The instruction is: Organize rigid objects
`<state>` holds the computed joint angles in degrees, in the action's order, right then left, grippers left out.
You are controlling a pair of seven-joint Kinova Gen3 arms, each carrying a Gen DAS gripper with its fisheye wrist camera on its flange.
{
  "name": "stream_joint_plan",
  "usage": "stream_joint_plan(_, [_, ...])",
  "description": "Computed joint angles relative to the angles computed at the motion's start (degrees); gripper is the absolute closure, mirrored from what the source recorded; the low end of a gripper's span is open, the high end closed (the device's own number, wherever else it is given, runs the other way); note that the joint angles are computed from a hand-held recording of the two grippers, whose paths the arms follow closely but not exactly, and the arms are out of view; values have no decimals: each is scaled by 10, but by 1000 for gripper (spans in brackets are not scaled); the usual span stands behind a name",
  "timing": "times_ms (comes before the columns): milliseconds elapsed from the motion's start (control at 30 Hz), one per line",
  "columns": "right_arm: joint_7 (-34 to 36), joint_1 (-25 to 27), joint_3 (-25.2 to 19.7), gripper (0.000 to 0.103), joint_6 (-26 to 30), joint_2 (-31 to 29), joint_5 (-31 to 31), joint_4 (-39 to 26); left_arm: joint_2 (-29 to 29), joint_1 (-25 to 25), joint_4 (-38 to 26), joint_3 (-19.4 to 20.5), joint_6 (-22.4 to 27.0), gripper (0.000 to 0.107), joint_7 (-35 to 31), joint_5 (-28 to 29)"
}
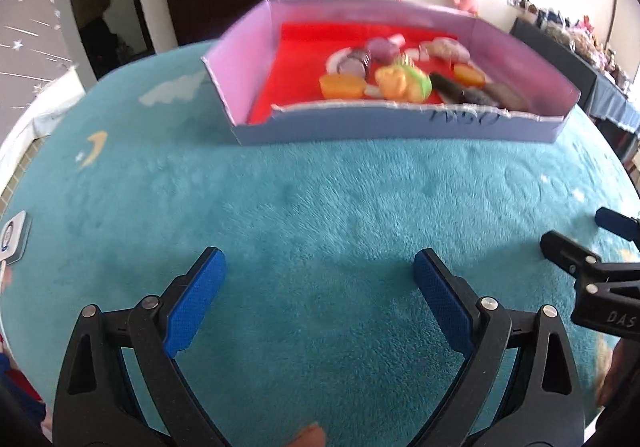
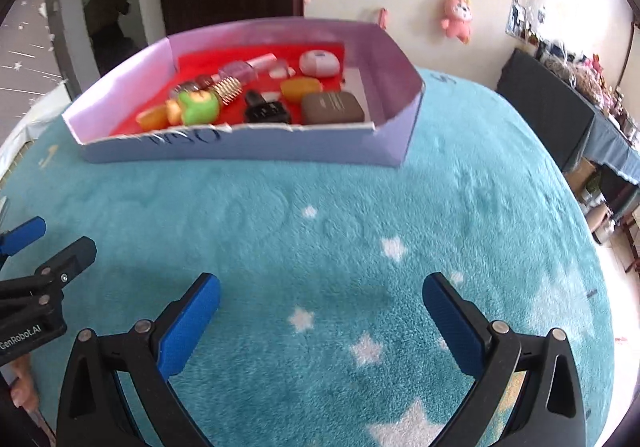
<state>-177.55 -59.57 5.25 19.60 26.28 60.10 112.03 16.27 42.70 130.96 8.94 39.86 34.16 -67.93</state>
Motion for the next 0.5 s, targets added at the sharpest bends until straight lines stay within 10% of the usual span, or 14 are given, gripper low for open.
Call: stream_joint_plan(500, [-1,5,-5,0,8,-1,-14,0,-3,-7,7,-3,-15,6,10,-7])
